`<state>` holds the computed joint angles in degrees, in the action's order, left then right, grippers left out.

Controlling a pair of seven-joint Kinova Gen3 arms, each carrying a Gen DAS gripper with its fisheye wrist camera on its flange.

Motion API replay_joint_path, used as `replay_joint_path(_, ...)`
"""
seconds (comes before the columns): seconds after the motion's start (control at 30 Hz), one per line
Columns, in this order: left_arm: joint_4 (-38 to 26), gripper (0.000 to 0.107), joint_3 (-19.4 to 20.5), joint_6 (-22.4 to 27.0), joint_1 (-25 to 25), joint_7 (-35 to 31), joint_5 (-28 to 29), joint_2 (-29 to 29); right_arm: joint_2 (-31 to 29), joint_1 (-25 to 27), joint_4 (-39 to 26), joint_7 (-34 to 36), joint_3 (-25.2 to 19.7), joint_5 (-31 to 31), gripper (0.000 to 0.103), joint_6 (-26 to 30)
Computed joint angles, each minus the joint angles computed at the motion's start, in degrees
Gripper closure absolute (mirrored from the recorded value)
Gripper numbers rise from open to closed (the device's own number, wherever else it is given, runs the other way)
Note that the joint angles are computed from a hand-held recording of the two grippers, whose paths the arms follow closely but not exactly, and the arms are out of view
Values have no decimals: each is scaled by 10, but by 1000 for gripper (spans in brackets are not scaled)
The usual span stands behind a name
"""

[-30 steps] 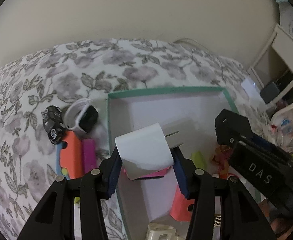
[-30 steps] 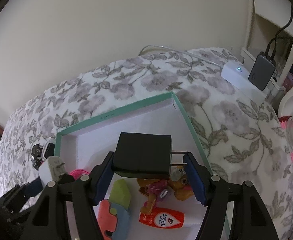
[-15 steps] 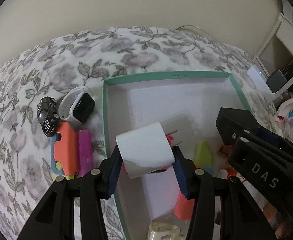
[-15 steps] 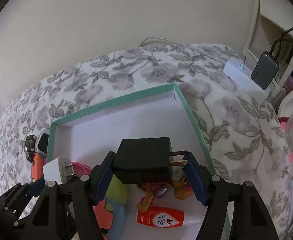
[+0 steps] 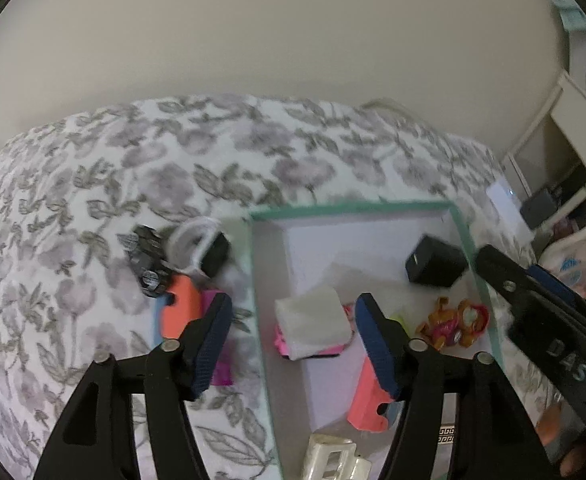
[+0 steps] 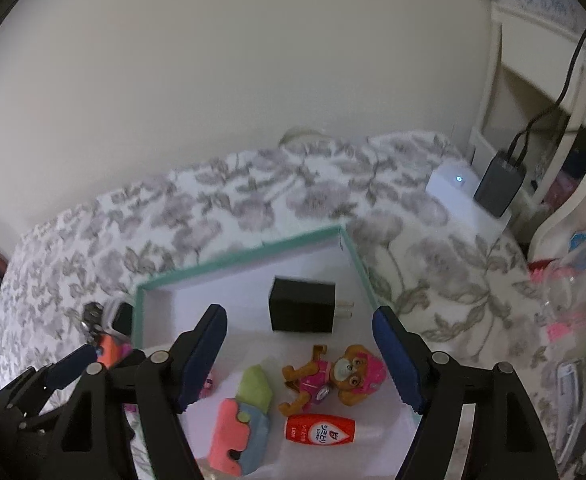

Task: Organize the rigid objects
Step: 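Lift both open tools out of the tray back toward the pile, then grasp the orange-and-blue toy knife with the left tool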

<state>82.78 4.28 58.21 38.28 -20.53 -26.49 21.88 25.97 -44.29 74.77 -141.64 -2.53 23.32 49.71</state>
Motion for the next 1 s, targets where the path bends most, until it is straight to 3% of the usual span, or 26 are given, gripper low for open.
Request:
replay_joint_path(0.07,6,23,-8,8,5,19,-13,-14,-6,-10,-4,-7,5,13,16,6)
replay_joint_path(0.17,15,21,-10,18,5,46,-31,-32,-16,-25,-8,-19,7,37,7,12)
replay_joint_path(0.27,18,11,-6,42,4,66,-51,-42,-21,-32,-13,-17,3,52,1,16)
replay_joint_path(0.8,109,8,9,82,-96,131,-34,-126,5,-31,-36,42,-27,-2,0,-12)
replay_joint_path(1.0,144,8,20,84,-148,118,-11,-148,40,-48,-76,87,-33,-37,0,-8)
